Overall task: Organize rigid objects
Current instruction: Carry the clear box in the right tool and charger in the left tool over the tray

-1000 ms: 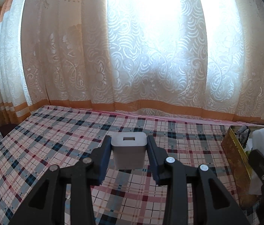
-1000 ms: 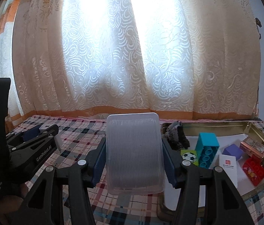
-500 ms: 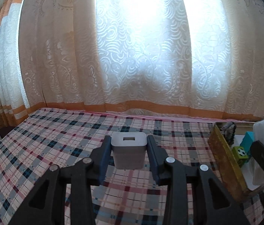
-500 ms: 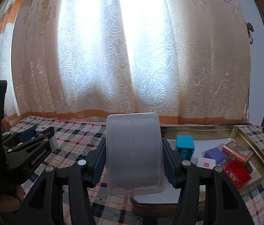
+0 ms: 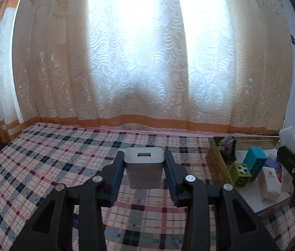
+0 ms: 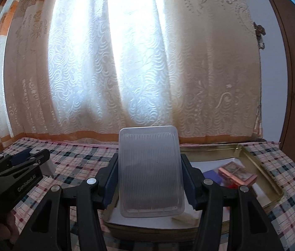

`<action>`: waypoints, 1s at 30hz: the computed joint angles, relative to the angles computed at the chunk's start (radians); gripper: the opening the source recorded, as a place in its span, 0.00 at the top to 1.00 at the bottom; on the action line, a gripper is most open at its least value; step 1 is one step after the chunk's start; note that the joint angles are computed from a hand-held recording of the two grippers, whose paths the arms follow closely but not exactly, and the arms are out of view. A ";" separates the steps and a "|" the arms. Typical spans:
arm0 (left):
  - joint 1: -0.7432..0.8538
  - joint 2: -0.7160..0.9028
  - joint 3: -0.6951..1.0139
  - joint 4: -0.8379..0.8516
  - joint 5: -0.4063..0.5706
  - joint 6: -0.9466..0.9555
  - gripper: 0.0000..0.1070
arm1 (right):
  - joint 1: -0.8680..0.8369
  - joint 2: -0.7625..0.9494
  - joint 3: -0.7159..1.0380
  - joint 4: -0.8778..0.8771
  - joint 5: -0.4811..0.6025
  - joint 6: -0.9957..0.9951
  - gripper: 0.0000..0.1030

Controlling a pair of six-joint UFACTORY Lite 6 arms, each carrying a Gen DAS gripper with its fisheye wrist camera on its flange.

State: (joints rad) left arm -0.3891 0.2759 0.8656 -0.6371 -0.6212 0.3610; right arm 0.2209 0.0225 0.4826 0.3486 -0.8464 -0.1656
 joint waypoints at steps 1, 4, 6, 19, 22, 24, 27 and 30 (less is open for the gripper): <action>-0.018 -0.006 -0.001 -0.023 -0.009 0.017 0.65 | -0.021 -0.012 -0.011 -0.020 -0.001 0.008 0.45; -0.055 -0.022 -0.005 -0.057 -0.022 0.035 0.65 | -0.076 -0.041 -0.032 -0.071 0.003 0.035 0.45; -0.076 -0.027 -0.001 -0.078 -0.027 0.046 0.65 | -0.114 -0.052 -0.040 -0.104 0.009 0.055 0.45; -0.223 0.023 0.125 -0.235 -0.018 0.165 0.65 | -0.368 -0.059 -0.021 -0.365 0.045 0.227 0.45; -0.258 0.043 0.166 -0.269 -0.023 0.204 0.65 | -0.415 -0.054 -0.012 -0.408 0.044 0.248 0.45; -0.278 0.063 0.197 -0.289 -0.028 0.231 0.65 | -0.446 -0.052 -0.006 -0.434 0.041 0.258 0.45; -0.304 0.098 0.248 -0.316 -0.026 0.257 0.65 | -0.487 -0.037 0.014 -0.463 0.040 0.273 0.45; -0.328 0.138 0.299 -0.342 -0.020 0.278 0.65 | -0.529 -0.026 0.029 -0.495 0.037 0.292 0.45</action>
